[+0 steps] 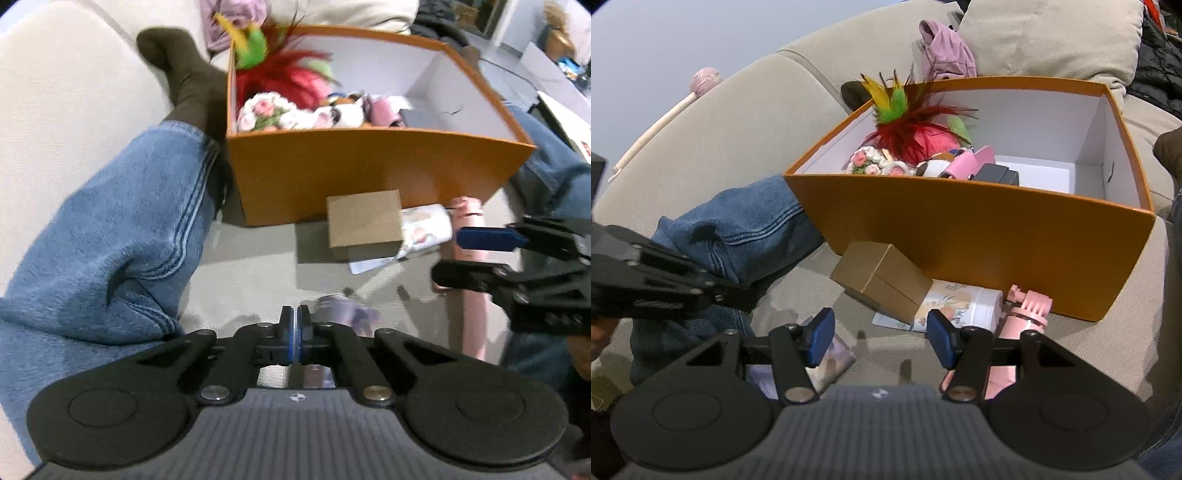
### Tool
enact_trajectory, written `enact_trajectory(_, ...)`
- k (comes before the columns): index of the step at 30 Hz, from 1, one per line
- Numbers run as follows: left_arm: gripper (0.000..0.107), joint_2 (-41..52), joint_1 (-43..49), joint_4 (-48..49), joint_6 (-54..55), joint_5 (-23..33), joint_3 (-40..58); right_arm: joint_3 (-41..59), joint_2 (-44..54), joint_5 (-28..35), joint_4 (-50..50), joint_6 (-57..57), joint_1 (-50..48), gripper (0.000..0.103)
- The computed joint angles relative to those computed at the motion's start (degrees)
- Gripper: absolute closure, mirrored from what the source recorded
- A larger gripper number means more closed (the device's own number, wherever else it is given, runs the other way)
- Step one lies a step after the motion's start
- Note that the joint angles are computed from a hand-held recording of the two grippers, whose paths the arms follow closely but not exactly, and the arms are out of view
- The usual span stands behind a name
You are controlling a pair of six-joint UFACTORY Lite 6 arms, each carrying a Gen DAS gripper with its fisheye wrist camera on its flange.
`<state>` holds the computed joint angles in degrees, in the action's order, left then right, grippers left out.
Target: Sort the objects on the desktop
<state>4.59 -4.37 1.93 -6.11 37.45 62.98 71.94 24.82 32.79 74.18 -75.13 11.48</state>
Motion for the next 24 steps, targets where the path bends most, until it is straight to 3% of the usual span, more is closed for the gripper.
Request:
enact_trajectory(4,0.104,0.82,0.2,-3.77,2.73,-1.89,-1.51,-0.43,-0.4,-0.85,-0.68,0.57,0.09,0.045)
enact_trajectory(6,0.081,1.42,-0.64,-2.13,2.5,-0.82,-1.61,0.41,0.52,-1.21,-2.13,2.81,0.23,0.045)
enact_trajectory(10,0.053,2.63,-1.74,-3.16,6.04,-0.4,-2.82,1.12,1.31,-1.29,-3.34,4.25,0.84,0.045)
enact_trajectory(22,0.041,4.5,-4.51,-2.93,12.88,-2.43,-5.92,0.92,1.48,-1.0,-8.8,7.84,1.51,0.047)
enact_trajectory(24,0.04,5.72,-4.72,-2.79,13.28,-2.38,-5.43,1.4,2.08,0.21,-10.33,8.36,2.06,0.056)
